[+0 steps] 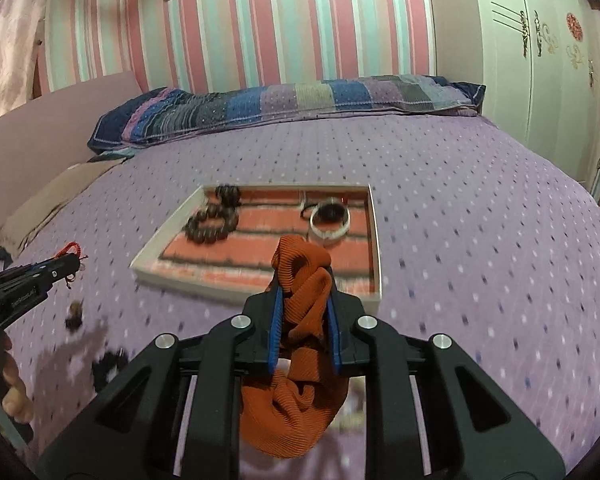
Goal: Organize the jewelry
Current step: 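Carry pendant and scrunchie into the brick tray and open both tools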
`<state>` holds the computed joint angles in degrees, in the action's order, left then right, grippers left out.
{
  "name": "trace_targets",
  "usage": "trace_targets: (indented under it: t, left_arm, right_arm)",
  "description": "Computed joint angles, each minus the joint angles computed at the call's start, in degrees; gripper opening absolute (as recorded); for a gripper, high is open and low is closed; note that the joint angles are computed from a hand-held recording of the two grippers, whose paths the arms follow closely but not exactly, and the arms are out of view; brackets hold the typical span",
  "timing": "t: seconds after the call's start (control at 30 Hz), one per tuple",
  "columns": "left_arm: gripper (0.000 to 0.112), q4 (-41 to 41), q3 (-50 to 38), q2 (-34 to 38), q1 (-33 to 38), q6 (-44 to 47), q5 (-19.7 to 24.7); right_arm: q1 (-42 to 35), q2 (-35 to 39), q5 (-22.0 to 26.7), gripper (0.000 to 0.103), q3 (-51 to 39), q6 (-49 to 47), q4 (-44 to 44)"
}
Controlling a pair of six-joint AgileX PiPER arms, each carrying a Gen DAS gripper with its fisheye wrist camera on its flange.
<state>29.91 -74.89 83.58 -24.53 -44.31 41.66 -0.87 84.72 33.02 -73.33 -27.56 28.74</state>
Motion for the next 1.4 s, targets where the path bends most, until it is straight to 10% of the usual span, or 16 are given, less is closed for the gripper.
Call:
trace_targets:
  t: [0.6, 0.8, 1.2, 1.23, 1.3, 1.4]
  left_arm:
    - [0.011, -19.6, -40.3, 36.7, 7.1, 19.8, 7.8]
    - [0.011, -19.2, -56.8, 47.4, 8.2, 23.8, 19.2]
    - [0.013, -20.0, -64.3, 51.8, 8.3, 25.9, 23.7]
    - [0.017, -20.3, -64.4, 51.6, 8.2, 26.2, 23.7]
    - [0.058, -18.8, -60.5, 49.0, 7.7, 24.9, 21.1]
    - [0.065, -16.1, -54.3, 44.7, 6.7, 23.6, 16.3]
  right_arm:
    - [4.3, 28.9, 3.9, 0.019, -28.1, 14.8, -19.5]
    - [4.7, 35.0, 8.5, 0.019, -35.3, 17.3, -23.3]
    - [3.9, 39.6, 14.2, 0.039, -43.3, 17.4, -22.3]
    - [3.7, 39.5, 14.2, 0.044, -43.2, 16.9, -21.5]
    - [3.5, 38.6, 13.8, 0.052, -42.6, 16.8, -21.5]
    - [2.7, 36.7, 12.4, 0.064, -40.9, 15.7, -19.9]
